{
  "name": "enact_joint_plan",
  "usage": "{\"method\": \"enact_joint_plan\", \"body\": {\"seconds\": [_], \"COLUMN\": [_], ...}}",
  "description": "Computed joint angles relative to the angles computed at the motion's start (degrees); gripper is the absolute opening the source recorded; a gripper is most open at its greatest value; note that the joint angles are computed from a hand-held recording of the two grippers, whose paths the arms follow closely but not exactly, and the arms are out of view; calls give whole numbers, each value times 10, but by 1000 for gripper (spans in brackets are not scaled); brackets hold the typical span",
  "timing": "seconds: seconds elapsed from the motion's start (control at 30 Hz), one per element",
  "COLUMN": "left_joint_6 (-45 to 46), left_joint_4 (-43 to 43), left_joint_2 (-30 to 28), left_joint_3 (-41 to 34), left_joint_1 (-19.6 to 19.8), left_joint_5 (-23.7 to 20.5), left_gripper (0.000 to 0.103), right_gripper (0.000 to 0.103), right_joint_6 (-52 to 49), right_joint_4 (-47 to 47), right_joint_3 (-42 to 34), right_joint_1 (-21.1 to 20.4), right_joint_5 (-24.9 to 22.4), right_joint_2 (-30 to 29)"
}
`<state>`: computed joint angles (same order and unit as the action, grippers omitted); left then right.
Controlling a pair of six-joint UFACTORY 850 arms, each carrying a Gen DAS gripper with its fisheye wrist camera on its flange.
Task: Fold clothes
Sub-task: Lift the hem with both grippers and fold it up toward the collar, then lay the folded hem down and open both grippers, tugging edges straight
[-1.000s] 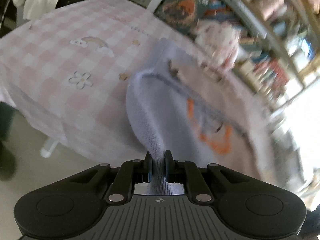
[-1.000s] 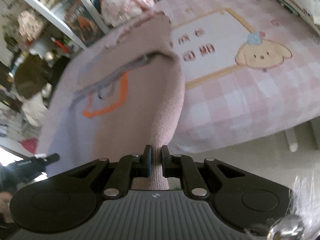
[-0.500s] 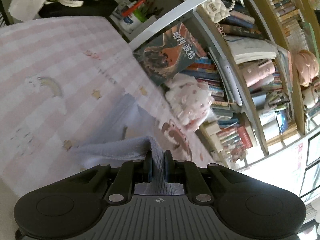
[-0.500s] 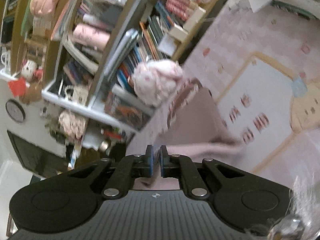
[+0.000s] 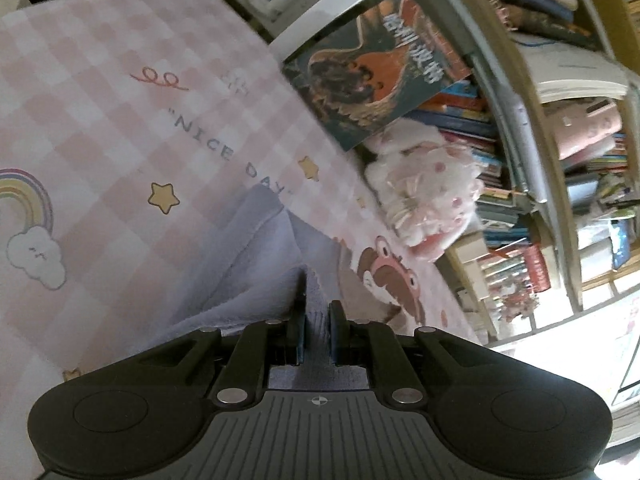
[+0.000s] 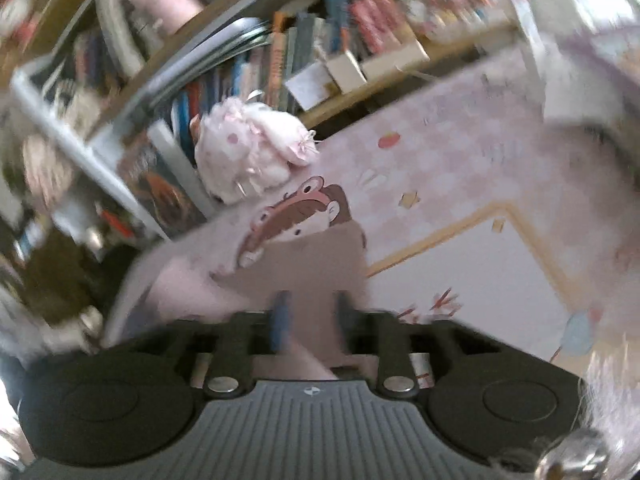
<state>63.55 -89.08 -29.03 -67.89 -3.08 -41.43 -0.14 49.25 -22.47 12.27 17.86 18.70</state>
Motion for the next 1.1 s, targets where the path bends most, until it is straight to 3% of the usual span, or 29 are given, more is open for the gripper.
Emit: {"method": "enact_joint_plan", "body": {"seconds": [0.17, 0.27, 0.33, 0.43, 0.53, 0.63, 0.7, 0.77, 0.8, 0.87, 0.97, 1.03, 1.1], "left_joint_6": [-59, -2, 100, 279, 459, 611, 668, 673, 677, 658, 517, 488, 451], "left_joint_4": [67, 83, 55, 25, -35, -132, -171, -148, -141, -138, -91, -88, -40], "left_joint_2": [-34, -26, -9, 14, 22, 15, 4, -6, -8, 8, 15, -7, -42], "left_joint_3": [-51, -58, -46, -25, -4, 4, -2, -11, -13, -7, -26, -54, -86], "left_joint_1": [-12, -16, -22, -38, -54, -72, -83, -90, -91, -71, -34, -37, -53], "left_joint_5": [32, 63, 108, 170, 195, 215, 233, 242, 242, 193, 105, 106, 151], "left_gripper": [18, 32, 40, 43, 55, 57, 53, 4, 5, 5, 5, 5, 5], "right_gripper": [50, 50, 51, 51, 51, 49, 43, 21, 8, 6, 6, 6, 6], "right_joint_6": [-286, -325, -304, -292, -327, -398, -423, -438, -450, -402, -222, -128, -115], "right_joint_4": [198, 220, 192, 167, 181, 235, 254, 268, 279, 242, 133, 59, 42], "right_joint_3": [-16, -35, -50, -76, -109, -142, -157, -166, -170, -159, -120, -108, -123], "right_joint_1": [15, 15, 10, 4, -1, -6, -10, -16, -18, -18, -28, -38, -49], "right_joint_5": [8, 10, 1, -10, -12, -14, -14, -24, -29, -23, -19, -2, 1], "right_joint_2": [-23, -58, -84, -124, -168, -210, -231, -242, -246, -229, -153, -132, -154]}}
